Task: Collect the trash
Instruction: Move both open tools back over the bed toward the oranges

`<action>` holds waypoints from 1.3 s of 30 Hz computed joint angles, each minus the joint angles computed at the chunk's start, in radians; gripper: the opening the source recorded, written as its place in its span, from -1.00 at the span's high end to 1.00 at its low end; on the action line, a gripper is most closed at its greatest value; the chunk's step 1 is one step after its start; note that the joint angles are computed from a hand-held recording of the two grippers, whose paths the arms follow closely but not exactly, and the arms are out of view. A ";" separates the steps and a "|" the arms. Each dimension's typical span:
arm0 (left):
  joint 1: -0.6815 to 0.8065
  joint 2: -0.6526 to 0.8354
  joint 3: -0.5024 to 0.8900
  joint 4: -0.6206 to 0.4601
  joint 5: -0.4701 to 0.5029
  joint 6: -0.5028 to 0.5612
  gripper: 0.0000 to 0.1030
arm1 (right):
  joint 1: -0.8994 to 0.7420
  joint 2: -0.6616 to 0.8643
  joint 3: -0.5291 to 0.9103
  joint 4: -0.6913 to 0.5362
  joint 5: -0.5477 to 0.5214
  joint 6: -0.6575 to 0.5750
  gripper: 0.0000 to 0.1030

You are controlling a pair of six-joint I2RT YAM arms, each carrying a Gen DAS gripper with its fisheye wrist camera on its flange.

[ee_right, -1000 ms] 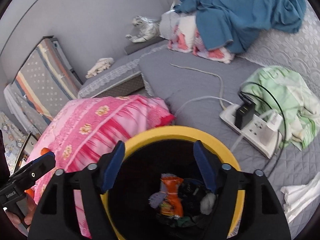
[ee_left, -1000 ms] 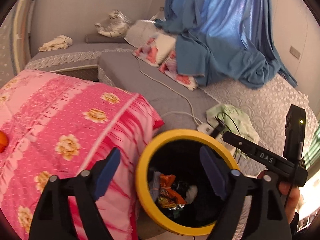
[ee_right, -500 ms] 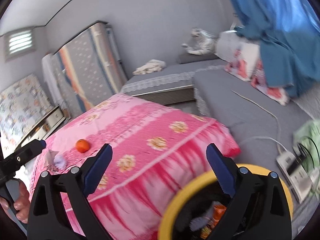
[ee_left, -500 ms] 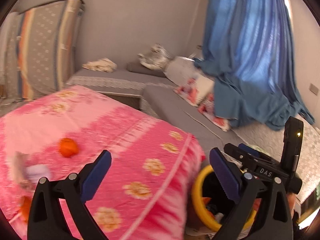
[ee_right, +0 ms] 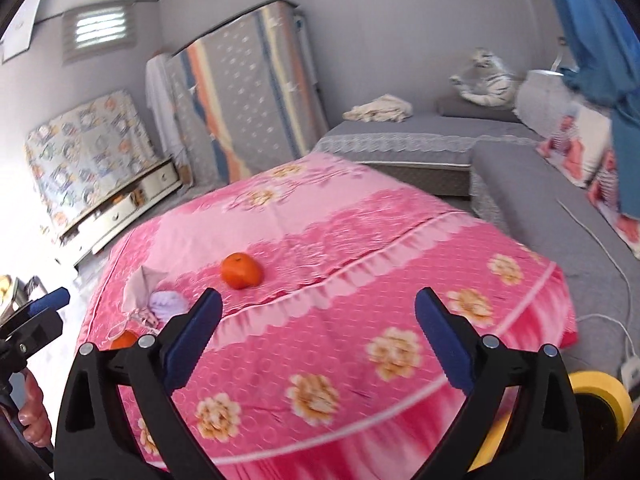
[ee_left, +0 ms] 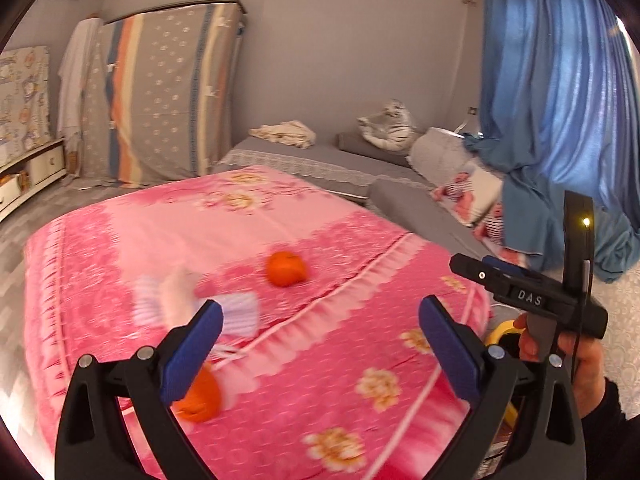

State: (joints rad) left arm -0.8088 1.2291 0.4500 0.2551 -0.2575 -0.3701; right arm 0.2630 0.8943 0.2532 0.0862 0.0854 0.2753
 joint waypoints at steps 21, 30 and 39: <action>0.277 0.039 -0.177 0.080 0.203 -0.021 -0.84 | 0.198 0.581 0.223 0.234 0.065 -0.038 -0.79; 0.317 0.187 -0.148 0.147 0.258 -0.028 -0.84 | 0.204 0.732 0.325 0.244 0.060 -0.063 -0.79; 0.339 0.307 -0.097 0.174 0.290 -0.036 -0.84 | 0.191 0.894 0.486 0.199 0.074 -0.124 -0.79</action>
